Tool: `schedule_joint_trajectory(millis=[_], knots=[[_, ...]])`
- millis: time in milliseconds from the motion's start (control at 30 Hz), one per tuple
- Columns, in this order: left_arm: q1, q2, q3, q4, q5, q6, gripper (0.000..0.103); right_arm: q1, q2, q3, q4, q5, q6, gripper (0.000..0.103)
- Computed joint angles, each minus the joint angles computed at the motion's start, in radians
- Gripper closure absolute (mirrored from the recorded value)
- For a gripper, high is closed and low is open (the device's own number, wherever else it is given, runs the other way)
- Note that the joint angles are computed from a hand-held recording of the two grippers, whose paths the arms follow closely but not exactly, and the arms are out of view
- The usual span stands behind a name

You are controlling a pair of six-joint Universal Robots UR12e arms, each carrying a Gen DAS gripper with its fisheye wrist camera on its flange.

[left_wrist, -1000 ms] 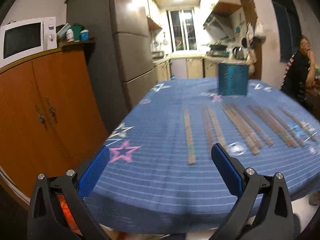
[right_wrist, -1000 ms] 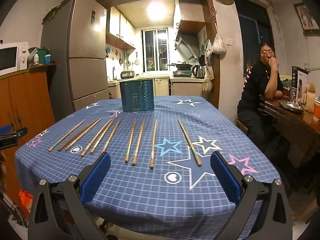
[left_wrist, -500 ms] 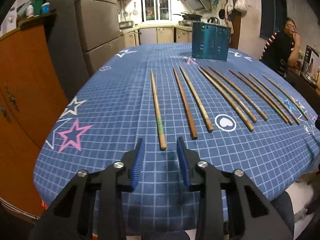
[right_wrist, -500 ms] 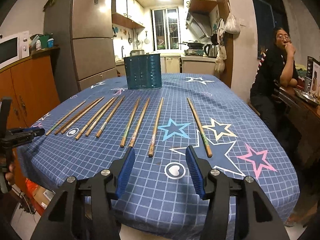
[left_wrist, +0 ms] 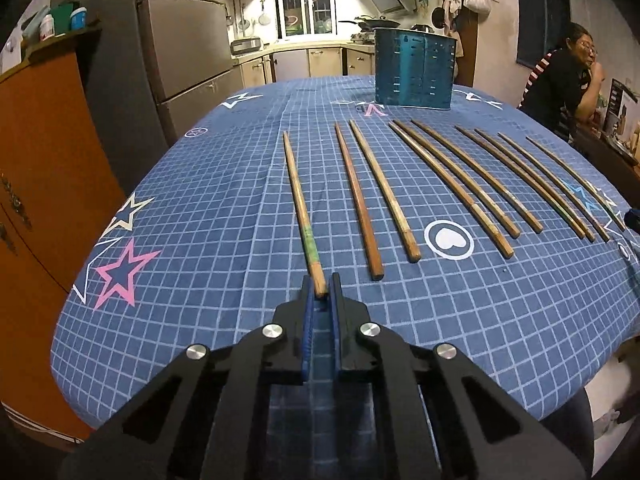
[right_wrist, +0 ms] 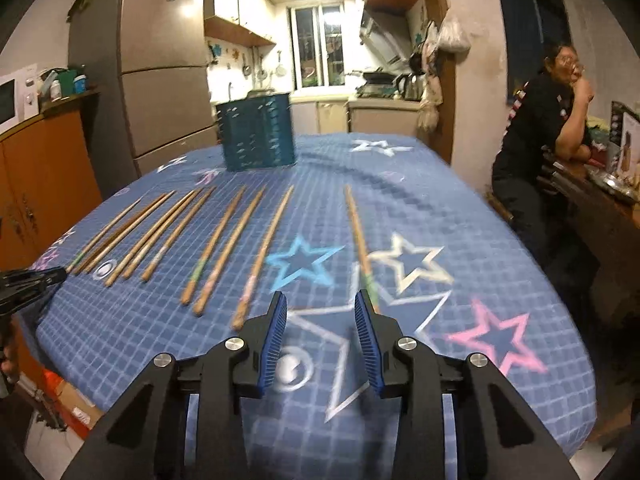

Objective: Organize utensils
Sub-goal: 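Close the left tool on a wooden chopstick while the right tool grasps another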

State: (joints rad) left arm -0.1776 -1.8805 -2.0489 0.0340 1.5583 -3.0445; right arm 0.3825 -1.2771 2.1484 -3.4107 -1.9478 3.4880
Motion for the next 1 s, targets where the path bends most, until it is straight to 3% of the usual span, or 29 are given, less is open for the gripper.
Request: schedule_joint_trajectory(millis=[133, 233, 400, 667, 700, 733, 767, 1000], knots=[[-0.003, -0.003, 0.006, -0.003, 0.007, 0.001, 0.097, -0.021, -0.007, -0.001, 0.040, -0.014, -0.001, 0.066], [-0.005, -0.005, 0.009, -0.002, 0.013, -0.002, 0.097, -0.031, -0.008, 0.009, 0.059, 0.009, 0.010, 0.075], [-0.007, -0.009, 0.013, -0.001, 0.021, -0.008, 0.097, -0.029, 0.003, 0.011, 0.062, 0.014, 0.015, 0.080], [-0.015, -0.016, 0.006, 0.037, 0.039, -0.008, 0.097, -0.015, 0.023, 0.007, 0.028, -0.021, 0.000, 0.080], [-0.014, -0.017, 0.004, 0.043, 0.036, -0.011, 0.097, -0.013, 0.026, 0.005, 0.022, -0.027, -0.003, 0.081], [-0.014, -0.018, 0.003, 0.047, 0.035, -0.015, 0.097, -0.012, 0.028, 0.006, 0.014, -0.024, -0.007, 0.093], [-0.014, -0.018, 0.002, 0.052, 0.036, -0.016, 0.098, -0.009, 0.030, 0.004, 0.012, -0.027, -0.009, 0.095], [-0.007, -0.007, -0.022, 0.098, 0.027, -0.028, 0.098, 0.022, 0.038, 0.012, -0.094, -0.107, -0.041, 0.095]])
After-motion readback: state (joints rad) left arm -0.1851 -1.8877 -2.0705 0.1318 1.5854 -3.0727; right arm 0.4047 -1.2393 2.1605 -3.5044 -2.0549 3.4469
